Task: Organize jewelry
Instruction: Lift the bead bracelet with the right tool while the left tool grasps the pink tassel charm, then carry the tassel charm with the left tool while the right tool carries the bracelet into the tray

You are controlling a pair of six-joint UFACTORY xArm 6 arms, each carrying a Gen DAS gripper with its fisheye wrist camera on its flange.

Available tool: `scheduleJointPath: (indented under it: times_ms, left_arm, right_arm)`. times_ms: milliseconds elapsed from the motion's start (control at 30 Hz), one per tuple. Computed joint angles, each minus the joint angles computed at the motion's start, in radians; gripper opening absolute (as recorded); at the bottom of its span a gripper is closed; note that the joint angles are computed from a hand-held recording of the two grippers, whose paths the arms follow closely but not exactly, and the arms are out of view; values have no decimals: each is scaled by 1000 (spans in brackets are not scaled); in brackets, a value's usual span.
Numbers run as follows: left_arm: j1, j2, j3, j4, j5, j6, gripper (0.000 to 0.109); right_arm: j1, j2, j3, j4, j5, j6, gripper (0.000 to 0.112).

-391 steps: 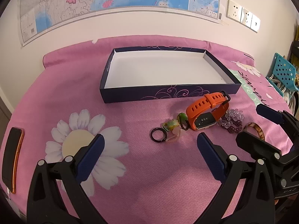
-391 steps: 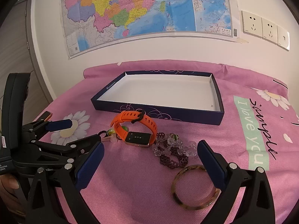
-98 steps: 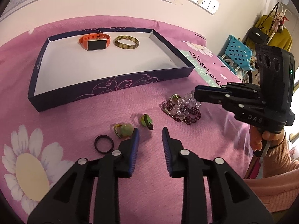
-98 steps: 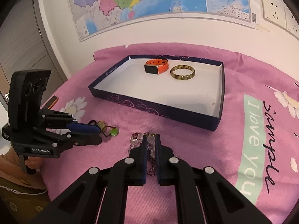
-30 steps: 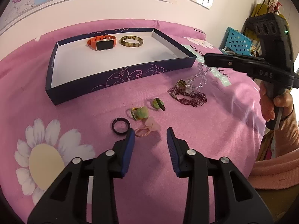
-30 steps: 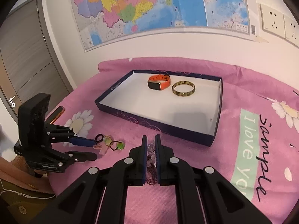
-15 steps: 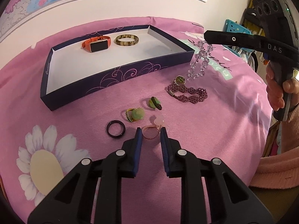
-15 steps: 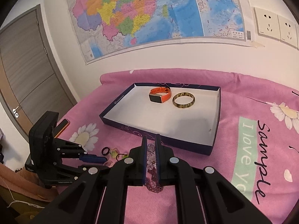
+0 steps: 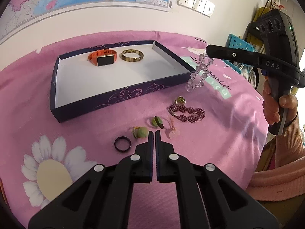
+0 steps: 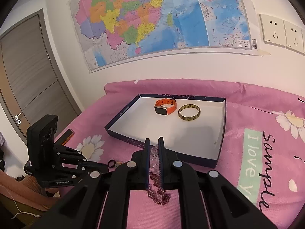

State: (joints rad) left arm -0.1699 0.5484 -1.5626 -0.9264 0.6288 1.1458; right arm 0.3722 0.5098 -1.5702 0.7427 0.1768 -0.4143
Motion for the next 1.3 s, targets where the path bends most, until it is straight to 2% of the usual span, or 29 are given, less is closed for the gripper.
scheduleJointPath:
  times_ms: [67, 133, 267, 433, 467, 533, 967, 1300]
  left_arm:
    - [-1, 5, -4, 16, 10, -5, 22]
    - [-15, 11, -3, 34, -1, -5, 29]
    - [-42, 44, -39, 53, 27, -19, 35]
    - [-75, 93, -88, 130, -1, -102, 32]
    - [-78, 92, -87, 131, -6, -103, 23]
    - [-77, 92, -89, 134, 1, -111, 20]
    - [-43, 38, -87, 11, 13, -34, 20]
    - [-23, 128, -258, 84, -12, -140, 20]
  right_arm:
    - [-1, 2, -3, 1, 7, 1, 7]
    - [-2, 6, -4, -13, 9, 18, 7]
    - [-4, 14, -7, 5, 20, 14, 7]
    - [-3, 9, -1, 6, 20, 8, 7]
    - [-3, 8, 0, 5, 19, 7, 7]
    - [-4, 9, -1, 11, 19, 2, 7]
    - [-8, 43, -71, -20, 26, 8, 7]
    - [-30, 133, -223, -130, 53, 97, 7]
